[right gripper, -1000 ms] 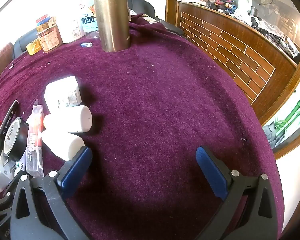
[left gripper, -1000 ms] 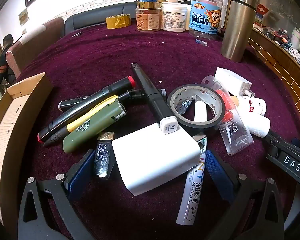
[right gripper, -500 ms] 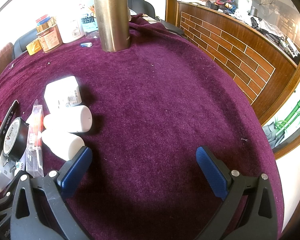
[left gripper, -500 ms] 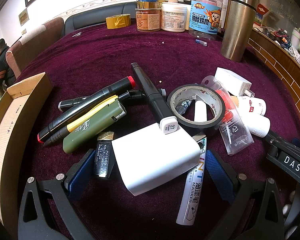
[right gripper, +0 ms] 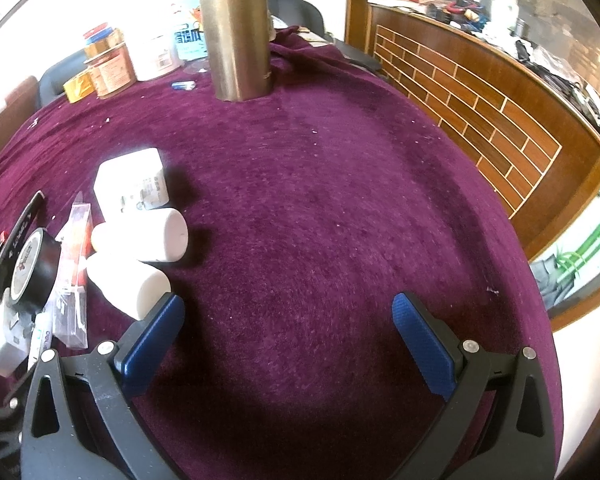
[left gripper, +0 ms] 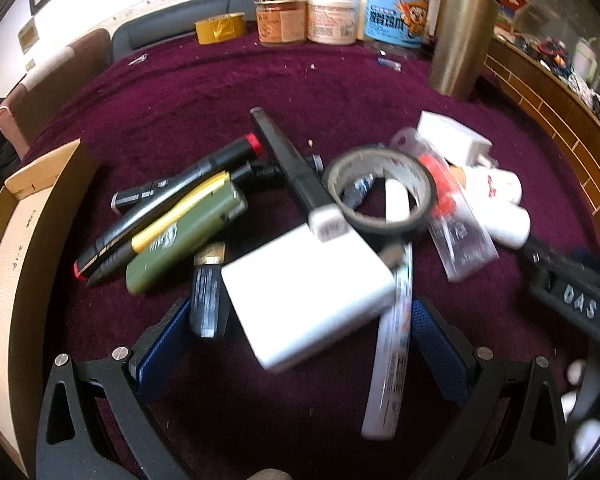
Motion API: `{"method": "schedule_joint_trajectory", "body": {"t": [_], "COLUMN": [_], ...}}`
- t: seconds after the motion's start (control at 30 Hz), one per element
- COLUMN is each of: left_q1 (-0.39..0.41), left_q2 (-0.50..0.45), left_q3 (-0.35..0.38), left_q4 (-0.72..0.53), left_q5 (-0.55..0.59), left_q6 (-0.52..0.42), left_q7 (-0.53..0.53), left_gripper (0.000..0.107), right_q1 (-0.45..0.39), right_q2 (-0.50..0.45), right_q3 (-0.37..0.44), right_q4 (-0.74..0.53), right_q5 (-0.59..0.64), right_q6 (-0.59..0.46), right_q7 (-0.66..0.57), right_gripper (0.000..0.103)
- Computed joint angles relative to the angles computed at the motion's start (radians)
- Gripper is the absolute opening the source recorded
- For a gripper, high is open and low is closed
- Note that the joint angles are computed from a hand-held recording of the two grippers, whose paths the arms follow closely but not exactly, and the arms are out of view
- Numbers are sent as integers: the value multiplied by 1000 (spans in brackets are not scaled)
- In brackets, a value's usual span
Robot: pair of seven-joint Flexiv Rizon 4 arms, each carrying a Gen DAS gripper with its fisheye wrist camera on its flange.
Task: Organize rigid objects
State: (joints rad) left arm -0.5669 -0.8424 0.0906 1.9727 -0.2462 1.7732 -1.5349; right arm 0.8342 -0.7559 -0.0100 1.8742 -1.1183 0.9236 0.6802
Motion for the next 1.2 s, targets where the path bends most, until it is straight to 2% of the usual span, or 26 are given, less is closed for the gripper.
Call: {"method": "schedule_joint_trajectory", "body": {"t": [0.07, 0.13, 0.3, 0.4, 0.47, 0.63, 0.7, 0.77, 0.83, 0.87, 0.9, 0.93, 0.97, 1.0, 1.03, 1.07, 1.1, 1.13, 1.17, 1.2], "left_q1": [-9, 16, 14, 24, 27, -29, -16, 19, 76, 101, 135, 170, 216, 256, 315, 365, 398, 402, 379, 335], "left_q2": [1, -1, -1, 0, -2, -9, -6, 4, 20, 31, 41, 47, 49, 48, 45, 55, 83, 106, 123, 131], "left_q3": [5, -18, -20, -31, -36, 9, -3, -36, -88, -107, -133, -156, -180, -202, -256, -290, -290, -283, -265, -218], "left_q4": [16, 29, 29, 33, 34, 25, 28, 57, 118, 148, 178, 203, 230, 240, 255, 261, 254, 262, 287, 313], "left_q5": [3, 23, 8, 6, -1, -54, -44, -20, 27, 53, 88, 126, 191, 243, 273, 324, 400, 411, 356, 307], "left_q6": [21, 56, 58, 62, 67, 58, 59, 101, 229, 301, 372, 440, 538, 580, 603, 570, 471, 412, 407, 453], "left_q7": [-4, 11, 33, 41, 39, 16, 23, 24, 9, 4, -2, -9, -17, -17, 15, 20, -14, -16, 20, 33], "left_gripper": [102, 102, 102, 102, 102, 102, 102, 98, 96, 96, 96, 96, 96, 98, 100, 100, 100, 99, 98, 98], "right_q1": [-8, -25, -28, 4, 8, 0, 15, 73, 144, 192, 217, 218, 190, 139, 109, 107, 110, 108, 96, 80], "right_q2": [4, 5, 11, 14, 14, 25, 42, 89, 139, 167, 187, 204, 211, 199, 173, 159, 146, 133, 119, 113], "right_q3": [4, 16, 26, -4, 3, 28, 30, 11, -3, -20, -30, -37, -35, -2, 20, 29, 37, 42, 44, 52], "right_q4": [8, 8, 12, 21, 19, 23, 29, 44, 55, 72, 93, 119, 125, 107, 74, 58, 44, 29, 17, 15], "right_q5": [-8, 11, 80, 50, 53, 95, 106, 59, -28, -113, -205, -311, -351, -327, -242, -220, -209, -200, -207, -218], "right_q6": [20, 39, 66, 57, 44, 27, -2, -102, -266, -358, -403, -403, -337, -287, -256, -290, -333, -368, -377, -369], "right_q7": [-11, -48, -114, -82, -86, -113, -106, -66, 0, 66, 136, 219, 244, 204, 133, 127, 132, 137, 165, 182], "right_gripper": [103, 103, 103, 103, 103, 103, 101, 101, 101, 101, 102, 103, 103, 103, 102, 98, 98, 98, 98, 98]}}
